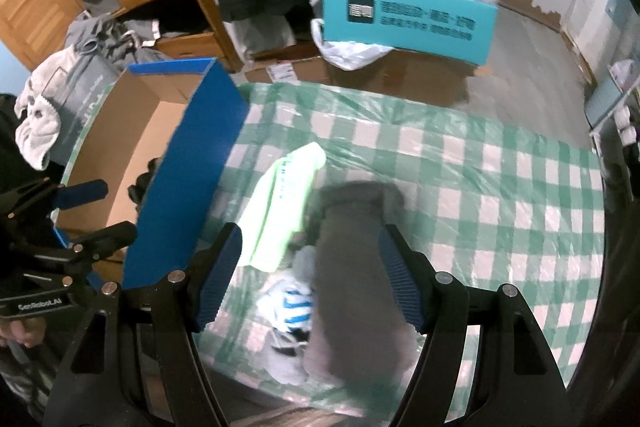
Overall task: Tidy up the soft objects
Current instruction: 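Move right gripper to grey fleece mitten while left gripper approaches white-blue sock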
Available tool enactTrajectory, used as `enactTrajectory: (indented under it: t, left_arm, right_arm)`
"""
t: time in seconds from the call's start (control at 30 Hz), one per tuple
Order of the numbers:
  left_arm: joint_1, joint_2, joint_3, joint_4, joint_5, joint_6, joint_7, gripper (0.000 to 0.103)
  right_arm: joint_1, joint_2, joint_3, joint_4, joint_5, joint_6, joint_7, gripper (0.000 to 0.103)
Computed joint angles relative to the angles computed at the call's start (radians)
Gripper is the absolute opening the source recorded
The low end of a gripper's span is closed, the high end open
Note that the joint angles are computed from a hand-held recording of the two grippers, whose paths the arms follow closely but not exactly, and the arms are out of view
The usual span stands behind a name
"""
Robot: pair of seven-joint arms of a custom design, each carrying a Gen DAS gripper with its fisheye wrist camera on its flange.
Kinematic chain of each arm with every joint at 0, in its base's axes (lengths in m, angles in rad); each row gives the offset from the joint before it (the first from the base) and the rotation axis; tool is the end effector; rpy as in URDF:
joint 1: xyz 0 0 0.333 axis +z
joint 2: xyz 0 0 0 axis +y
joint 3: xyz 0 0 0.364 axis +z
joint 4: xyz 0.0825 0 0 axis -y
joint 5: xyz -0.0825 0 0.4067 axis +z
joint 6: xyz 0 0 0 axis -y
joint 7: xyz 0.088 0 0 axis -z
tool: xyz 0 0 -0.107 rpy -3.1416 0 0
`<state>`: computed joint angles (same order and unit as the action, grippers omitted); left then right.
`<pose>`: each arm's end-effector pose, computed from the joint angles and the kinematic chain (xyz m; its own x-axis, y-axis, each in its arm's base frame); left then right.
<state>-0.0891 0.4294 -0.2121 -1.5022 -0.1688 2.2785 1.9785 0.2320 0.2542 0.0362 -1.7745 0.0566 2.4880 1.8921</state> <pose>0.7271 -0.2000 0.4990 -0.5677 -0.8179 0.0933 -0.7743 0.4920 -0.3980 0.6746 0.1827 0.5020 -0.0500 -0.9793 -0.1963 -0.9076 0.1266 -0.4004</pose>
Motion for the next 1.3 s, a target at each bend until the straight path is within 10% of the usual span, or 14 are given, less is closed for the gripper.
enactTrajectory:
  t: [1.3]
  left_arm:
    - [-0.088, 0.172, -0.01, 0.159, 0.076, -0.146, -0.061, 0.068]
  right_arm:
    - [-0.042, 0.085, -0.004, -0.021, 0.067, -0.035, -0.013, 0.072]
